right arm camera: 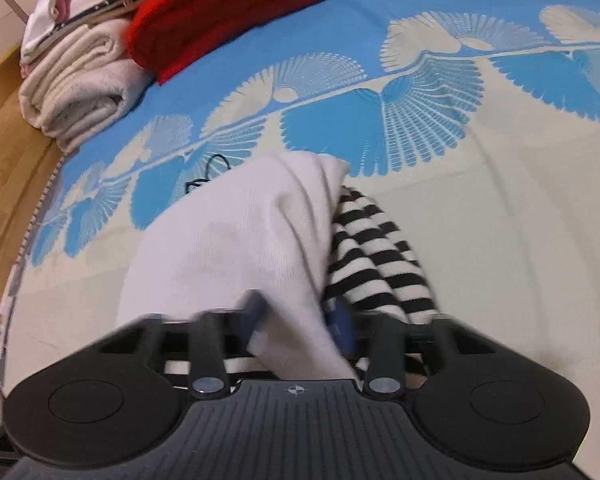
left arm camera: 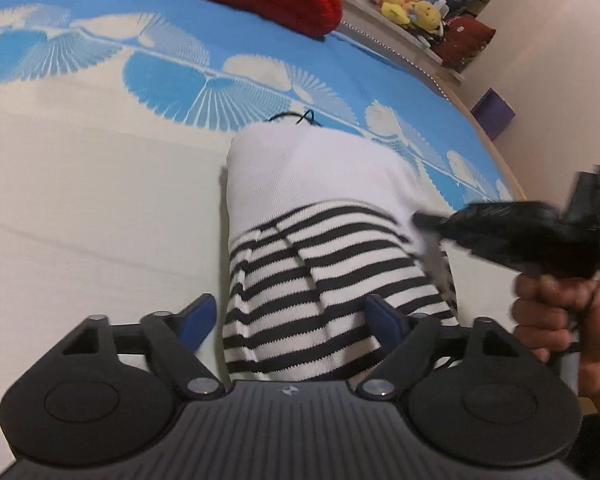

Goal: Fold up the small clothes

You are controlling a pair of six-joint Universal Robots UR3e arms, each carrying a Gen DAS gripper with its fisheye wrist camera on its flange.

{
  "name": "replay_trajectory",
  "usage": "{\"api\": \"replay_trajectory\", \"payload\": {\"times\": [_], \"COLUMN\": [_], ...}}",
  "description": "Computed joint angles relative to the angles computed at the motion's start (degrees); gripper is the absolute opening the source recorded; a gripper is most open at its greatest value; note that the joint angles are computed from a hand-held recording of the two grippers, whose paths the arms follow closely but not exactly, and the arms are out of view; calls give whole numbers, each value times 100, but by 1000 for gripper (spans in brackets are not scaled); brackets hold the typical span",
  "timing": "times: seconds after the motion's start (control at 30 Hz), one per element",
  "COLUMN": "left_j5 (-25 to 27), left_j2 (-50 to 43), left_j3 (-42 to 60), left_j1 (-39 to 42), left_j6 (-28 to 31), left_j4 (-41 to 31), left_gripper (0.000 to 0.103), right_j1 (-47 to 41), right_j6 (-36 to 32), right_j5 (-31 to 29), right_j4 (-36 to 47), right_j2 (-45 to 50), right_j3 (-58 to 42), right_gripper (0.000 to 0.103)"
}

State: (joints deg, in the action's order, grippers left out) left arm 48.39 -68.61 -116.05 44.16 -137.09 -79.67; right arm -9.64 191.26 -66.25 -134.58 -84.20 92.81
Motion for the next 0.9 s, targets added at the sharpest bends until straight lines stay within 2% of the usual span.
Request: {"api": "replay_trajectory", "payload": {"times": [0.13,0.2,0.27,0.37,0.5,0.57,0.7,0.77,0.83,0.9], "left_j5": [-82,2,320,810,1001,1059,628,406,258,156], "left_j2": [-220,-349,-361,-379,-257,-201,51,14,-98,-86], "left_j3": [69,108,21,-290,-220,-181,-146,-67,-62,-171], "left_j1": [-6,-146,-409,-715,-767,-780,-346,-225,-221,-231], "left_j6": [372,539,622,512,722,795,1070,1036,779,556], "left_j4": [-244,-328,-74,484,521,566,129,-113,-117,-29], "left_gripper": [86,86,87,87,87,87,86,86,86,86], "right_j1": [-749,-1229,-1299,-1000,-264,-36,-3,-171,-386,-564], "right_j6": [412,406,244,-10,-344,-243,41,29,-34,-221], "right_j5": [899,1242,750,-175,-1026,-1289,-1359,-1196,-883,-637], "right_j4": [-1068,-1065,-366,653,444,339,43,5,228,691], "right_j2": [-897,-1440,-1613,-1165,-591,-431,-515,-779,-807,-889], "right_j3": [985,1388,1303,812,470,362,444,642,698,740], "right_gripper": [3,3,3,3,3,4,8,15,31,36]}}
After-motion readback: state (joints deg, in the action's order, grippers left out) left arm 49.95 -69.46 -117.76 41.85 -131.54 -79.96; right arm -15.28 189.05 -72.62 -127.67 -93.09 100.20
